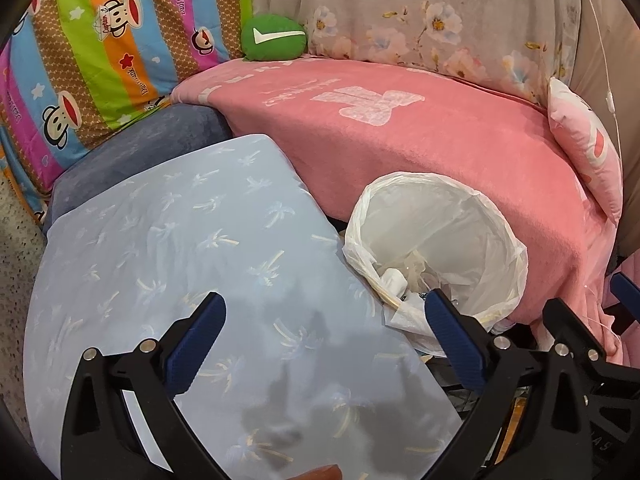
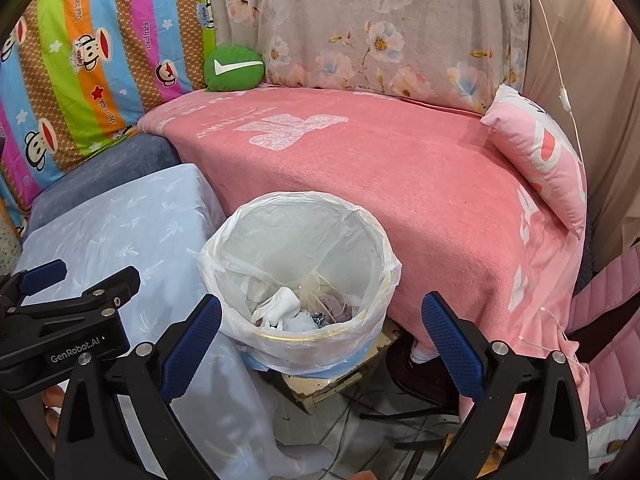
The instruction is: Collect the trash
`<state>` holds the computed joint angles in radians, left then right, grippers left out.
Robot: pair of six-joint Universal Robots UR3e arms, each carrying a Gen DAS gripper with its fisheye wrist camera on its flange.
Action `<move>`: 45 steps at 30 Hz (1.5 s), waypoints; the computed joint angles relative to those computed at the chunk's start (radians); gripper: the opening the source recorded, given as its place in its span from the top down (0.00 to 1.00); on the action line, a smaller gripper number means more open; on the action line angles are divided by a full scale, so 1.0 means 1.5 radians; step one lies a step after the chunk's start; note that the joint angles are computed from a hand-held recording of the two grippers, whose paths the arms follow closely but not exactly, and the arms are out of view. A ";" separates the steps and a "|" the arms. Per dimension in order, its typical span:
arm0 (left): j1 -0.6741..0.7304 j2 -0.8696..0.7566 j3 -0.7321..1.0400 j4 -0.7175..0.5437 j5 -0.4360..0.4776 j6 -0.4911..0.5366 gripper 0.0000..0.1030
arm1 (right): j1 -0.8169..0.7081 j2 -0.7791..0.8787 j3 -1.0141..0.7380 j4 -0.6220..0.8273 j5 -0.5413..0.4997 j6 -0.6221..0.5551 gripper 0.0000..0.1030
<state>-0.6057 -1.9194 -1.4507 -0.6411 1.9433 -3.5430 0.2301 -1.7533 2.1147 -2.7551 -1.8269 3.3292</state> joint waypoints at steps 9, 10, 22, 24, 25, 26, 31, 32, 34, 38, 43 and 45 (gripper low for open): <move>-0.010 0.004 0.000 -0.011 0.016 -0.005 0.07 | 0.002 -0.009 0.014 0.002 -0.006 0.002 0.05; -0.013 0.002 0.003 -0.013 0.021 -0.008 0.07 | 0.004 -0.010 0.015 0.004 -0.007 0.003 0.05; -0.024 -0.003 0.014 -0.031 0.037 -0.018 0.07 | -0.002 -0.025 0.029 0.006 -0.005 0.000 0.05; -0.025 -0.003 0.015 -0.034 0.036 -0.021 0.07 | -0.001 -0.026 0.030 0.006 -0.008 0.000 0.05; -0.025 -0.001 0.013 -0.036 0.035 -0.023 0.07 | -0.002 -0.025 0.029 0.006 -0.006 -0.001 0.05; -0.025 -0.001 0.013 -0.037 0.035 -0.025 0.07 | -0.002 -0.026 0.030 0.006 -0.006 -0.002 0.05; -0.028 0.003 0.011 -0.047 0.036 -0.034 0.07 | -0.001 -0.033 0.035 0.009 -0.010 0.000 0.05; -0.028 0.002 0.012 -0.047 0.037 -0.038 0.07 | -0.002 -0.033 0.035 0.010 -0.010 -0.001 0.05; -0.028 0.005 0.008 -0.048 0.037 -0.041 0.07 | -0.001 -0.036 0.036 0.011 -0.010 -0.001 0.05; -0.030 0.007 0.006 -0.047 0.044 -0.040 0.07 | -0.002 -0.036 0.036 0.013 -0.009 0.000 0.05; -0.028 0.011 0.000 -0.049 0.043 -0.042 0.07 | -0.002 -0.036 0.037 0.010 -0.009 -0.002 0.05; -0.027 0.013 -0.003 -0.048 0.043 -0.043 0.07 | -0.002 -0.035 0.036 0.011 -0.009 -0.001 0.05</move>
<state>-0.6456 -1.9002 -1.4552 -0.7139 2.0076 -3.6072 0.2274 -1.8052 2.1686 -2.7380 -1.8408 3.3273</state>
